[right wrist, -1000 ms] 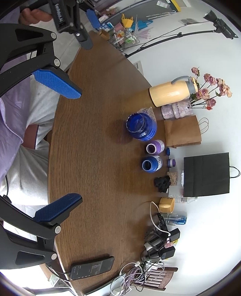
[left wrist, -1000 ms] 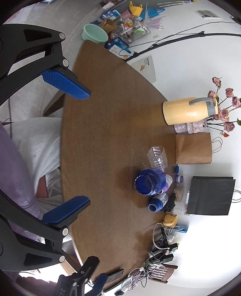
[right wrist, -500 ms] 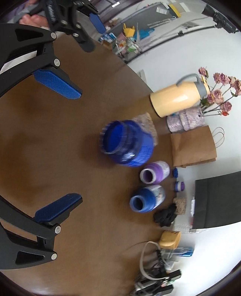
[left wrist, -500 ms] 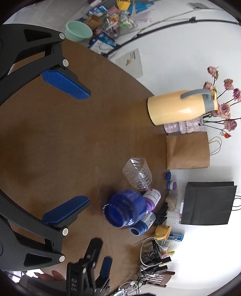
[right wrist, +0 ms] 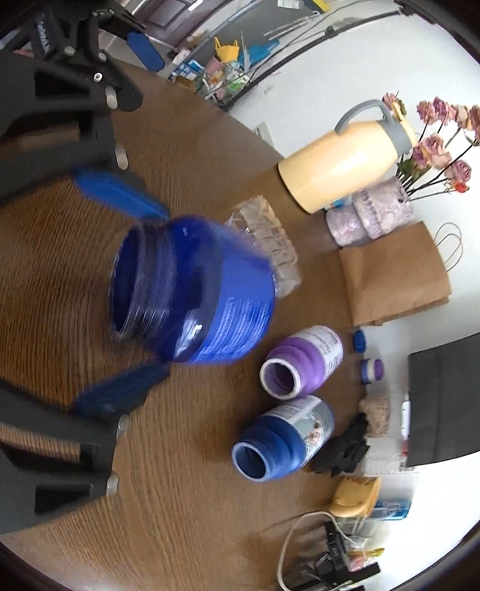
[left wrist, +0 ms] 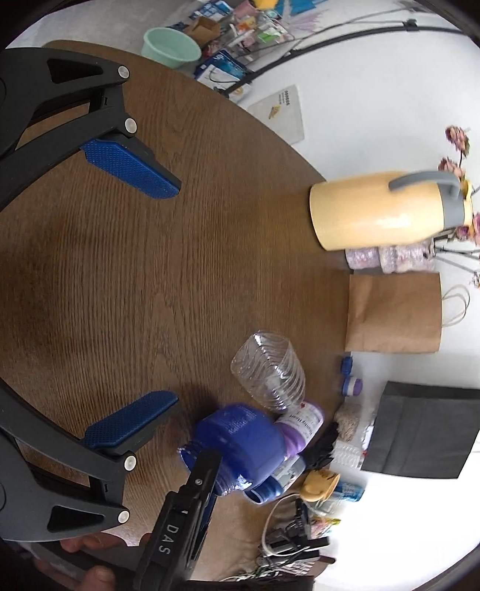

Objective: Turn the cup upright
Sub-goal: 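Reach the right gripper to the blue jar lying on its side and grasp it, then grasp the jar body with the left gripper while the right gripper holds the jar neck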

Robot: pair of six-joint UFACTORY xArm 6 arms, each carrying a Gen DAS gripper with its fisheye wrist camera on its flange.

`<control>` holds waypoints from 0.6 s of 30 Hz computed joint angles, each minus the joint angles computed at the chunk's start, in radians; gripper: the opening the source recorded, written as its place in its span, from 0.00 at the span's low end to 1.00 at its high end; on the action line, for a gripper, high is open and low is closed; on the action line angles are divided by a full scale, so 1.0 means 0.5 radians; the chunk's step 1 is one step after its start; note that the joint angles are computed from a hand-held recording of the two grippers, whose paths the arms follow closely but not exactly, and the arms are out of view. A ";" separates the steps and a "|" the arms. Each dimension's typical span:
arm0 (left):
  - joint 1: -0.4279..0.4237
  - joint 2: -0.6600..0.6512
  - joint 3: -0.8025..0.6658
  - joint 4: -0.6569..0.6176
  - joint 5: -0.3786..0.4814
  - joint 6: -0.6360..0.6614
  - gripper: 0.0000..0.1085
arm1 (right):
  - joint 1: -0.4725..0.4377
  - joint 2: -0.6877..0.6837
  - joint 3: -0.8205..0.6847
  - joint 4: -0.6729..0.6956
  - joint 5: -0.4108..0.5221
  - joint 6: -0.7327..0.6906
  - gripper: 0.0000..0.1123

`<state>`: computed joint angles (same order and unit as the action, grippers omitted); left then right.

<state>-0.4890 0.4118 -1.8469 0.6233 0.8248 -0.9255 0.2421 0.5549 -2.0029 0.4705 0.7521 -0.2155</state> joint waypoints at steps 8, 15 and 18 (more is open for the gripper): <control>-0.016 0.050 -0.002 -0.253 -0.190 0.372 0.95 | -0.147 -0.052 -0.006 0.400 0.419 -0.633 0.60; -0.104 0.054 0.095 -0.893 -0.518 1.244 0.95 | -0.388 -0.199 0.136 0.630 0.923 -1.244 0.61; -0.154 0.107 0.028 -0.909 -0.560 1.461 0.95 | -0.439 -0.173 0.093 0.705 1.007 -1.284 0.61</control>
